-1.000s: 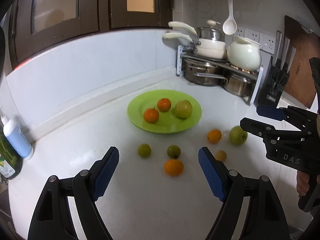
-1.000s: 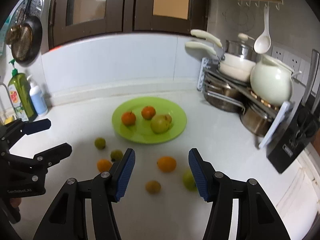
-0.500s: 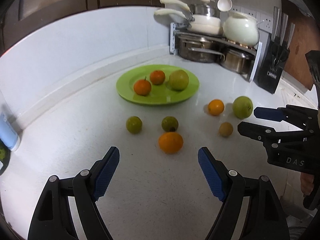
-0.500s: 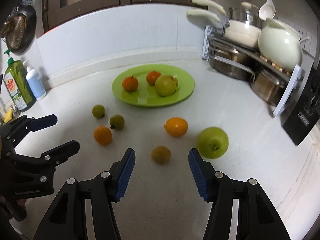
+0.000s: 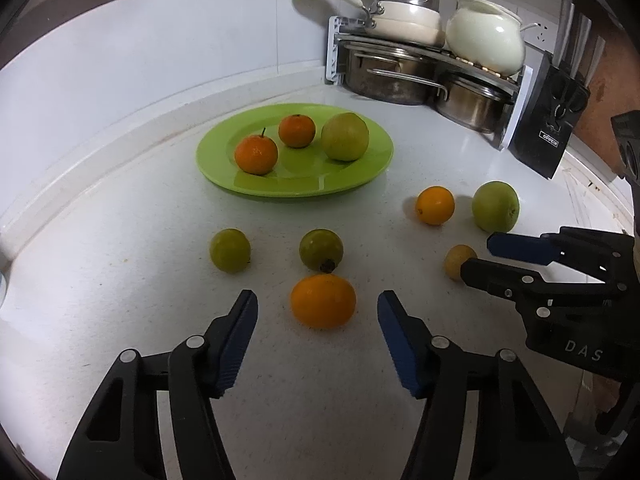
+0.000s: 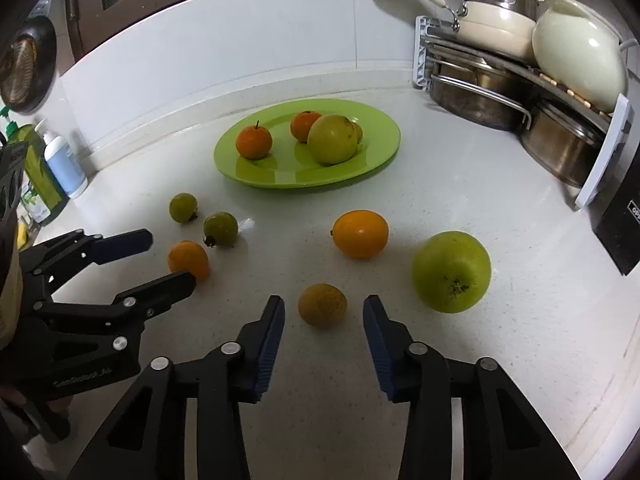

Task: Organize fruits
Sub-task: 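Grasp a third orange with the left tool while the right tool grasps another brown fruit, then carry the orange with the left tool while the right tool carries the brown fruit toward the plate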

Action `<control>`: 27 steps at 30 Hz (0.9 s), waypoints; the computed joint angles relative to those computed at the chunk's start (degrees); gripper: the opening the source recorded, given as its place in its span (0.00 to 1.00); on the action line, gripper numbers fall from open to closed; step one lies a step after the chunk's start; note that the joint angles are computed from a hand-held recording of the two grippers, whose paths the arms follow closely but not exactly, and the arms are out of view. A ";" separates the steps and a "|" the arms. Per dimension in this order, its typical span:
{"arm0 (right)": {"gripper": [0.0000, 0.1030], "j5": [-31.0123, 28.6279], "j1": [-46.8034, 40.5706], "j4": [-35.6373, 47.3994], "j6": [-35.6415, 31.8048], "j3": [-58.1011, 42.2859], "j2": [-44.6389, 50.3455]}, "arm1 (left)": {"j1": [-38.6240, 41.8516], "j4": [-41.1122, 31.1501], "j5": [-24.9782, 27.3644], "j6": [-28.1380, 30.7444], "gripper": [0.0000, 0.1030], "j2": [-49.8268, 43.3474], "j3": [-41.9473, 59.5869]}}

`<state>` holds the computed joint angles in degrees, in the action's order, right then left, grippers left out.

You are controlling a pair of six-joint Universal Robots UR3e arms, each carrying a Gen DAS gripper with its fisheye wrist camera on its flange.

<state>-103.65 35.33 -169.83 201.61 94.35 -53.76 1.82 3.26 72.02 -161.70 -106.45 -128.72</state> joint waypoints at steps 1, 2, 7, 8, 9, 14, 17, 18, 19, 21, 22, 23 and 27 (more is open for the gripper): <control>0.36 0.50 -0.25 -0.09 -0.05 -0.05 0.15 | -0.08 -0.32 -0.12 -0.11 0.58 -0.38 0.41; 0.36 0.87 -0.44 0.02 -0.09 -0.22 0.34 | -0.14 -0.71 -0.40 -0.17 0.56 -0.64 0.80; 0.29 2.66 -1.11 0.44 -0.77 -0.84 1.23 | -1.47 -1.14 0.49 -0.49 0.50 -2.45 2.65; 0.29 2.62 -1.12 0.39 -0.90 -0.98 1.45 | -1.70 -1.41 0.72 -0.61 0.49 -2.75 2.98; 0.28 2.67 -1.17 0.33 -1.03 -1.10 1.63 | -1.87 -1.53 0.85 -0.71 0.48 -3.07 3.28; 0.28 2.47 -1.16 0.08 -1.68 -1.48 2.02 | -2.76 -0.69 2.42 -1.24 0.35 -4.19 4.12; 0.28 2.41 -1.12 -0.07 -1.75 -1.55 2.10 | -2.57 -1.16 2.21 -1.33 0.35 -4.18 4.34; 0.27 2.44 -1.11 -0.10 -1.80 -1.55 2.07 | -2.61 -1.06 2.26 -1.41 0.35 -4.20 4.35; 0.27 2.30 -1.03 -0.10 -1.78 -1.66 2.11 | -2.71 -0.81 2.48 -1.56 0.35 -4.07 4.25; 0.27 2.17 -0.94 -0.60 -1.74 -1.28 1.79 | -2.47 -0.36 2.02 -1.52 0.35 -3.31 3.58; 0.27 2.25 -0.95 -0.75 -1.67 -1.15 1.61 | -2.32 -0.10 1.76 -1.53 0.35 -2.80 3.17; 0.27 2.20 -0.90 -0.80 -1.56 -1.04 1.41 | -2.23 -0.13 1.65 -1.55 0.35 -2.34 2.96; 0.27 1.72 -0.53 -1.12 -1.58 -0.60 0.52 | -1.69 -0.69 1.11 -1.90 0.35 -0.37 2.03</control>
<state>-101.93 34.80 -170.96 200.03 93.75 -53.24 0.13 2.57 73.13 -163.60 -106.83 -126.69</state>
